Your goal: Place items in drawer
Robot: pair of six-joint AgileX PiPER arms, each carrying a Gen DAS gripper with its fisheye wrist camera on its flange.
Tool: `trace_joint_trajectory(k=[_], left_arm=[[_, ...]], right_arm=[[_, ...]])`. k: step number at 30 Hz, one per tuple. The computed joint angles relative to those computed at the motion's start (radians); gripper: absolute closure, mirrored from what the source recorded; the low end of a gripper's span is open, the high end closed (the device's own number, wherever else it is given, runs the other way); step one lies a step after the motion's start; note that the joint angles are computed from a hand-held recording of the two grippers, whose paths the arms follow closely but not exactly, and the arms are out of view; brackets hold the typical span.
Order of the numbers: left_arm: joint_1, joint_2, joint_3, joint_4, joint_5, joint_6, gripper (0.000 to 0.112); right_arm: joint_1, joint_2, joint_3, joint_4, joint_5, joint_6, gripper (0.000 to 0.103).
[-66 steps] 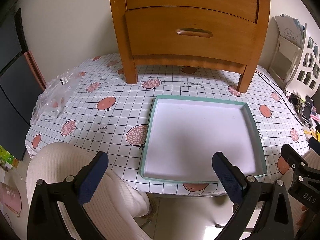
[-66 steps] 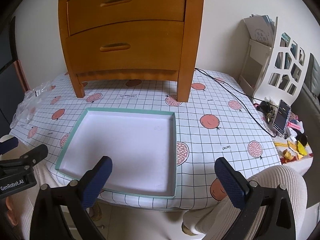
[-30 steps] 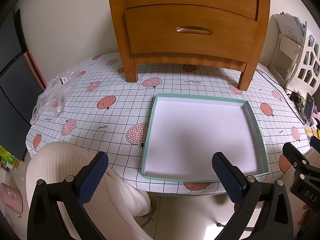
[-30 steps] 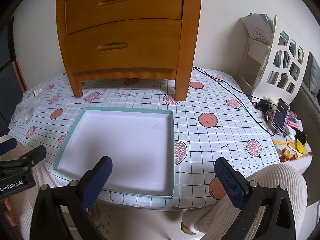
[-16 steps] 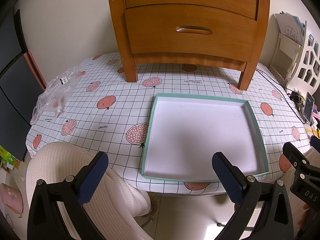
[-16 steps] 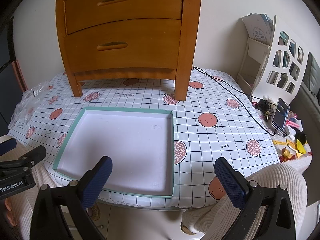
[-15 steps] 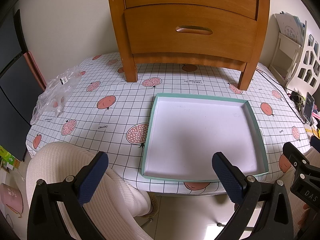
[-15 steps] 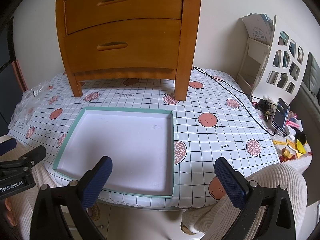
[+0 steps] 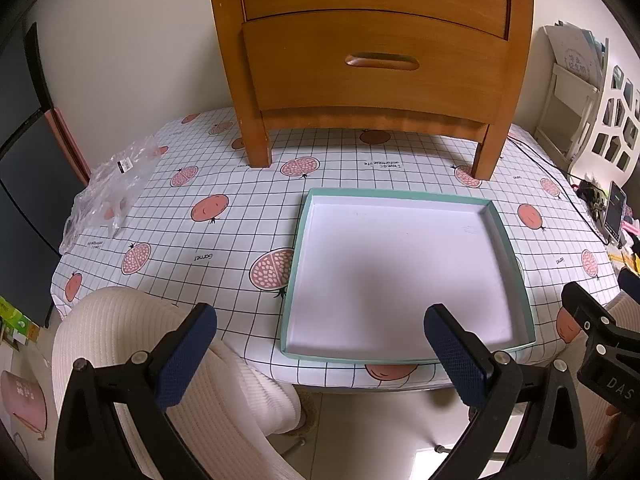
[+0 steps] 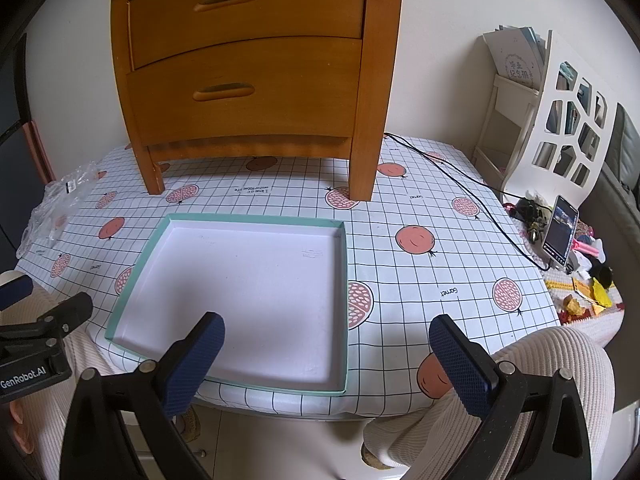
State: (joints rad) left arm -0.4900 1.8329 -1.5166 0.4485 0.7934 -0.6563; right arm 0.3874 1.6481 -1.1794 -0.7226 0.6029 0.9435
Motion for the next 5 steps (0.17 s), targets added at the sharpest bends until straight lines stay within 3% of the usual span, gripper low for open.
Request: trace_joint_trajectory(k=[5], left_arm=[[-0.002,-0.007,0.008,0.002,-0.009,-0.004,0.009]], right_arm=[[-0.002,-0.003,0.003,0.001,-0.002,-0.004,0.000]])
